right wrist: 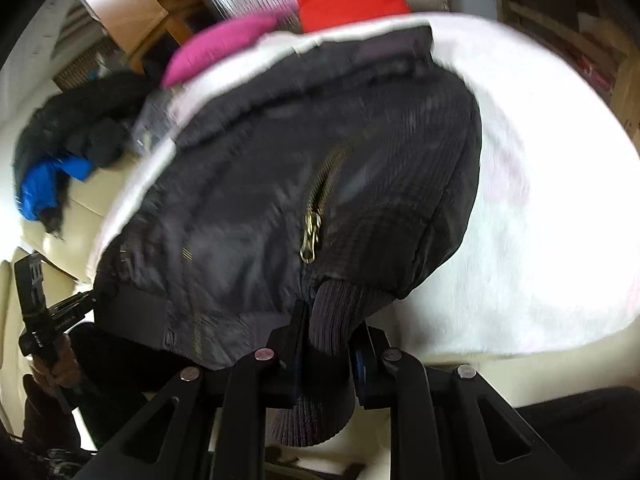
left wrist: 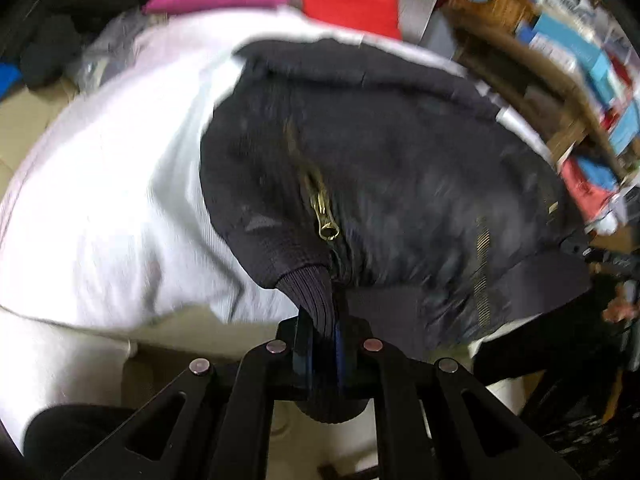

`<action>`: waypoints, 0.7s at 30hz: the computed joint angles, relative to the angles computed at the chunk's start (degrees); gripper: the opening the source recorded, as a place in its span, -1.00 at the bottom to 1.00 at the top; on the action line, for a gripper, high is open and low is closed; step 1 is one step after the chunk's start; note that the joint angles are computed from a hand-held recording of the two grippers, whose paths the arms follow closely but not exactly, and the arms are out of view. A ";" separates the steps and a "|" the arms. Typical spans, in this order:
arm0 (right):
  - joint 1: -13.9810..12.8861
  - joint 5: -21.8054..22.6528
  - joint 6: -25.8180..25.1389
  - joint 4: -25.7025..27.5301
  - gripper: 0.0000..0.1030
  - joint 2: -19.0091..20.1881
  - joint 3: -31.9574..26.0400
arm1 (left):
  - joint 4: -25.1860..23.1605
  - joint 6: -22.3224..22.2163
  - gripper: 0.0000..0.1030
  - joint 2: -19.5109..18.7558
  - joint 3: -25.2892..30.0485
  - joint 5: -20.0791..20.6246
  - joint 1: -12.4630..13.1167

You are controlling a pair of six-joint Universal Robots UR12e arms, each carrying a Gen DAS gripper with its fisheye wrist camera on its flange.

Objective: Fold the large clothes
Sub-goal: 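Lift the hem with both tools and fold it toward the collar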

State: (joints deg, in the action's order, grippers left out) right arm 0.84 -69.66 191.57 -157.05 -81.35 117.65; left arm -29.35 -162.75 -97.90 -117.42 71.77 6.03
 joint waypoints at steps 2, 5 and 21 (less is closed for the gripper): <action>-0.29 0.13 1.05 0.67 -0.53 0.60 0.14 | -1.66 -1.07 -0.75 -1.50 0.44 2.05 -0.28; -1.31 2.57 2.51 1.93 -0.52 1.30 0.22 | -3.65 -3.11 -0.50 -2.79 1.00 0.89 0.50; -0.85 1.70 2.15 -0.06 -0.48 2.11 0.80 | -3.58 0.15 -0.75 -2.95 0.45 -3.23 0.38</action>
State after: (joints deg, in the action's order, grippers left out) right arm -0.01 -67.96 193.73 -157.11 -79.24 118.46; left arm -32.93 -162.60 -100.85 -116.97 68.54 6.41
